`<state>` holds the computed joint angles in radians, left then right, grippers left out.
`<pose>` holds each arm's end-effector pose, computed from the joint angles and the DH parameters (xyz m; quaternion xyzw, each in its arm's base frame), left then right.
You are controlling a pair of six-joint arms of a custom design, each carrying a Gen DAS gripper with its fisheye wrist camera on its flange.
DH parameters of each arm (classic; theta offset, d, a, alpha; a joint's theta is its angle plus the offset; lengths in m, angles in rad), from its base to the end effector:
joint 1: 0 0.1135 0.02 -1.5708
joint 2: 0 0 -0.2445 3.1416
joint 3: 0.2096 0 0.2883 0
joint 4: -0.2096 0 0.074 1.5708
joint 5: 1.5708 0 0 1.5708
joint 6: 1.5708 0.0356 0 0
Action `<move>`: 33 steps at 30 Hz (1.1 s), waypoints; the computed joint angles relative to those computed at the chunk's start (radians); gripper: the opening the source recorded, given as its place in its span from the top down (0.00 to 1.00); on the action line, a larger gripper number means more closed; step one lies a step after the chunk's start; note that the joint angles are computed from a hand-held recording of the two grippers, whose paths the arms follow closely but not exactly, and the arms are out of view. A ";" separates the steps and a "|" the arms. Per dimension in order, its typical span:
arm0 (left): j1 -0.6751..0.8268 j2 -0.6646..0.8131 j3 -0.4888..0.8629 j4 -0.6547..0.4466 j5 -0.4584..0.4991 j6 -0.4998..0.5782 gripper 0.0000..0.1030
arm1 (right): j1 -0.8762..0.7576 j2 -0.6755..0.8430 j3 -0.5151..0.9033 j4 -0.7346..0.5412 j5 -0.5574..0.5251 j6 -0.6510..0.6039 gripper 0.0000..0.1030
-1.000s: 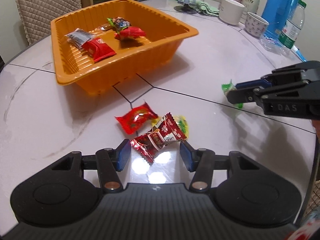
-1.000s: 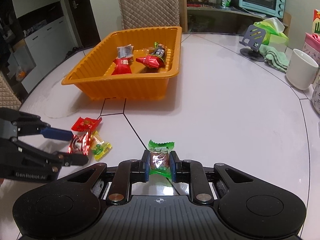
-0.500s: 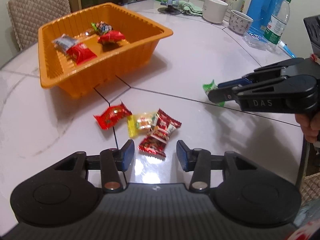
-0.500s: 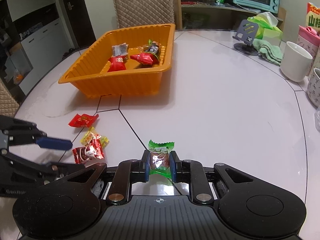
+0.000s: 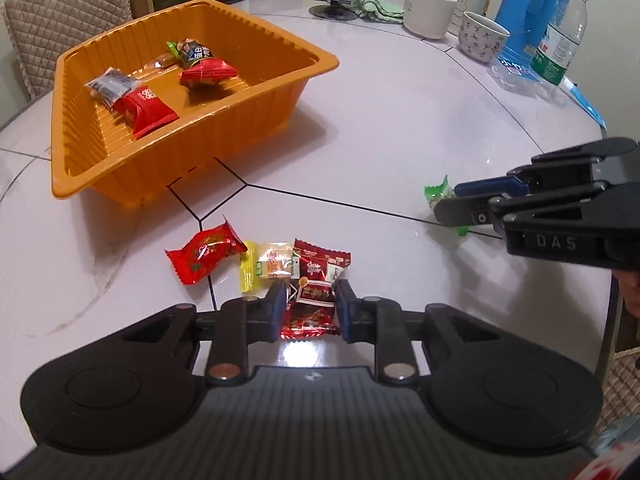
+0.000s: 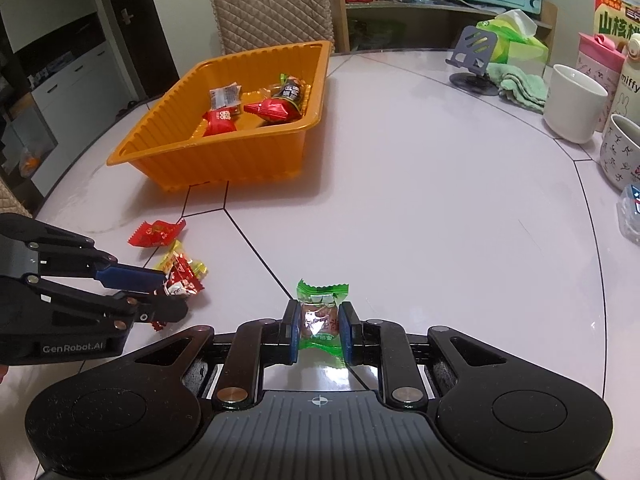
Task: Organize snacks
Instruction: 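Grasp a red-wrapped candy with the left gripper while the right holds the green candy, then carry both candies over the orange tray and open both grippers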
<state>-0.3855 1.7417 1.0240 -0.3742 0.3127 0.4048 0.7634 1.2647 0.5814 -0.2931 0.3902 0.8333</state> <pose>0.3324 -0.1467 0.1184 0.4035 0.8715 -0.1490 0.2357 0.1992 0.1719 0.1265 0.0895 0.9355 0.0764 0.3333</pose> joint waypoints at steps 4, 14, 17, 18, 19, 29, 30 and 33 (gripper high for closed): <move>0.004 -0.009 -0.006 -0.005 0.010 -0.008 0.78 | 0.003 -0.011 -0.005 -0.003 -0.002 0.009 0.80; 0.053 -0.113 -0.030 -0.039 0.082 -0.076 0.78 | -0.004 -0.081 -0.011 -0.016 -0.010 0.001 0.80; 0.079 -0.151 -0.022 -0.050 0.094 -0.102 0.78 | -0.017 -0.108 -0.004 -0.021 -0.022 -0.011 0.80; 0.088 -0.158 -0.011 -0.055 0.094 -0.112 0.78 | -0.025 -0.118 0.000 -0.020 -0.028 -0.020 0.80; 0.097 -0.162 0.001 -0.058 0.093 -0.126 0.78 | -0.032 -0.126 0.005 -0.018 -0.033 -0.029 0.80; 0.143 -0.097 0.195 -0.087 0.073 -0.213 0.78 | -0.140 -0.103 0.112 0.073 -0.139 -0.166 0.80; 0.142 -0.083 0.215 -0.088 0.068 -0.221 0.78 | -0.151 -0.088 0.129 0.086 -0.151 -0.179 0.80; 0.134 -0.035 0.279 -0.088 0.056 -0.246 0.78 | -0.172 -0.028 0.188 0.122 -0.174 -0.213 0.80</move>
